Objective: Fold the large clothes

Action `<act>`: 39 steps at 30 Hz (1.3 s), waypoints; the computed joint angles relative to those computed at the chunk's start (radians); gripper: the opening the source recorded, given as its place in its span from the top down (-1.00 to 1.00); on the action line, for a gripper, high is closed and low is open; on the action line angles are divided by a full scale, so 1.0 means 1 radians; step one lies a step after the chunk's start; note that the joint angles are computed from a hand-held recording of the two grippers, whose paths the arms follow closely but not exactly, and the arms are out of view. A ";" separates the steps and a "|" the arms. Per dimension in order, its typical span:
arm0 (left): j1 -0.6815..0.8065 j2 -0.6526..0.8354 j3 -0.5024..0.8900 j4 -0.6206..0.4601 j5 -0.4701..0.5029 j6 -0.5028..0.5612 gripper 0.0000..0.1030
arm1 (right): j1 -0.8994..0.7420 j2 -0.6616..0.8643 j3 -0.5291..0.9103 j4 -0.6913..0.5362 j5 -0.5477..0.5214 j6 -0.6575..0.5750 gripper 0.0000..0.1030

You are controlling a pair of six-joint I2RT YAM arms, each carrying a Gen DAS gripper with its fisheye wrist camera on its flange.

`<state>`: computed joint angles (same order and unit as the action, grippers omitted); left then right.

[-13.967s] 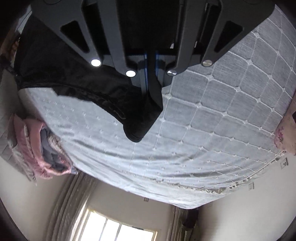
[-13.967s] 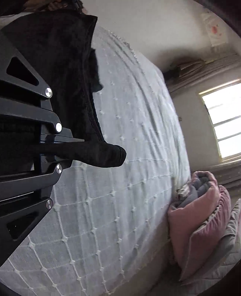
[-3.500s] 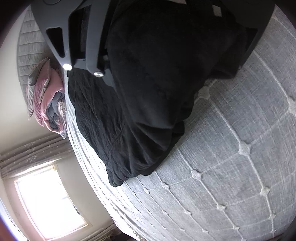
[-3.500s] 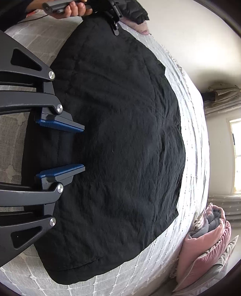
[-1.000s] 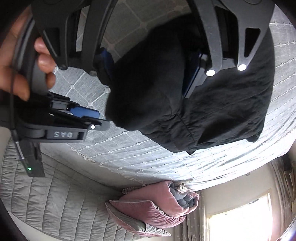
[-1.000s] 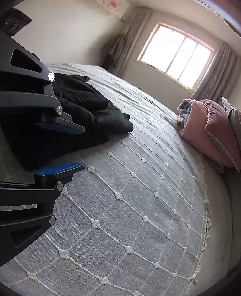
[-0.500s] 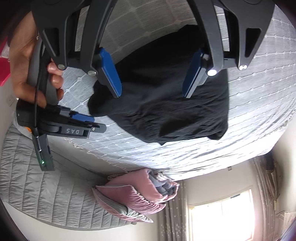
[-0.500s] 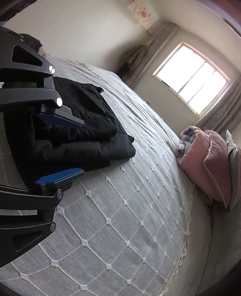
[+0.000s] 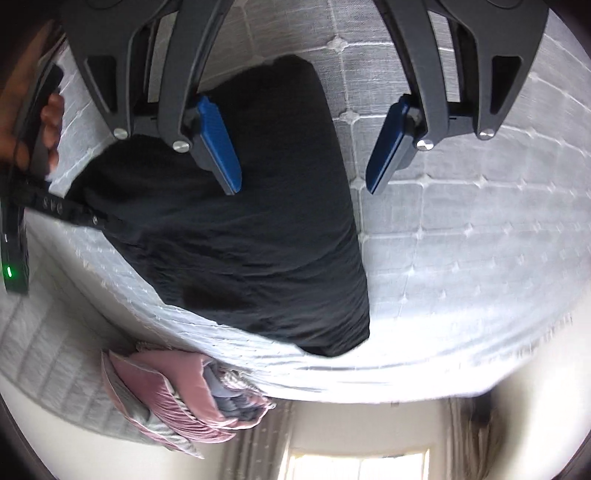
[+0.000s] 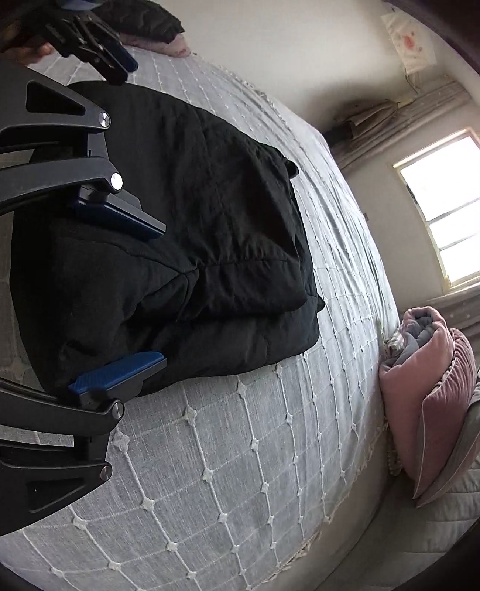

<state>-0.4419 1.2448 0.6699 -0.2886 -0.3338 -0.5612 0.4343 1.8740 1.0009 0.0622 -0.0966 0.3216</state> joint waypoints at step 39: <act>0.231 0.101 -0.092 0.216 0.389 -0.081 -0.45 | -0.144 -0.005 -0.086 0.125 -0.142 0.104 -0.06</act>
